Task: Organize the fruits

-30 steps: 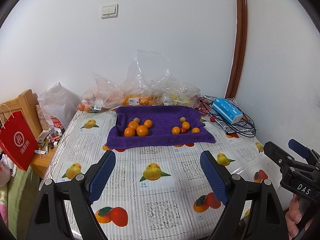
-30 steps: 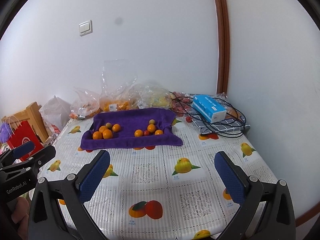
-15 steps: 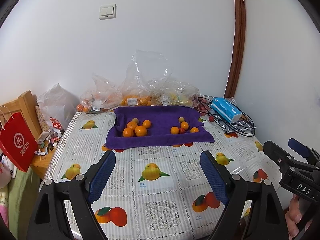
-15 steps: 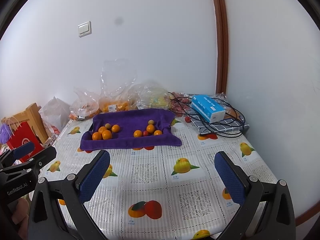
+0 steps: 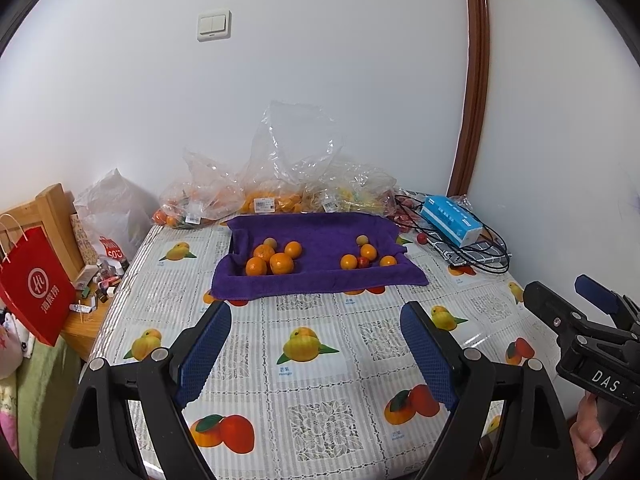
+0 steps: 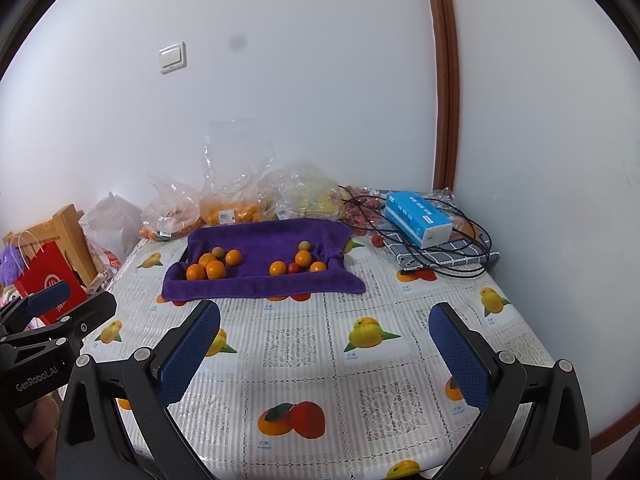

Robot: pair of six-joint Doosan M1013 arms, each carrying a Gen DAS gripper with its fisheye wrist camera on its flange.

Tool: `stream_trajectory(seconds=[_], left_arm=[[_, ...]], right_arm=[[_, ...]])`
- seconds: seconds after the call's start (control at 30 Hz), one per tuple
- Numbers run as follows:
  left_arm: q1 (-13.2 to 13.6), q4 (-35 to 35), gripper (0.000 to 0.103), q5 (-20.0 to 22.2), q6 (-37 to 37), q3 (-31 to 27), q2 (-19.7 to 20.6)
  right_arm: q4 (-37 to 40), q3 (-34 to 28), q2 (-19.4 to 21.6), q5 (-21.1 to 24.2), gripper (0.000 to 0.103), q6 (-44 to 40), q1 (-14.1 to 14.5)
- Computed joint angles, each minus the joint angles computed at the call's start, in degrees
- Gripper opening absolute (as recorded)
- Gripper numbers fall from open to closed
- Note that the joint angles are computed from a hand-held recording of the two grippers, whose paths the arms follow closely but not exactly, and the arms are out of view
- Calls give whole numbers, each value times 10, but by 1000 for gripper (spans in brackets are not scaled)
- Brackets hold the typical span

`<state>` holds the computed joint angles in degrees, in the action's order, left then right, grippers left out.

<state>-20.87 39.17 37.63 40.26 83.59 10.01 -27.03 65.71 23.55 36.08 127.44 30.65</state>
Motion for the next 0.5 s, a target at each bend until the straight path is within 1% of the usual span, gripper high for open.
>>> stream_trajectory(seconds=[0.5], left_arm=[[0,1,86,0,1,0,-1]], right_arm=[[4,-1,0,-3,103,-9,-1]])
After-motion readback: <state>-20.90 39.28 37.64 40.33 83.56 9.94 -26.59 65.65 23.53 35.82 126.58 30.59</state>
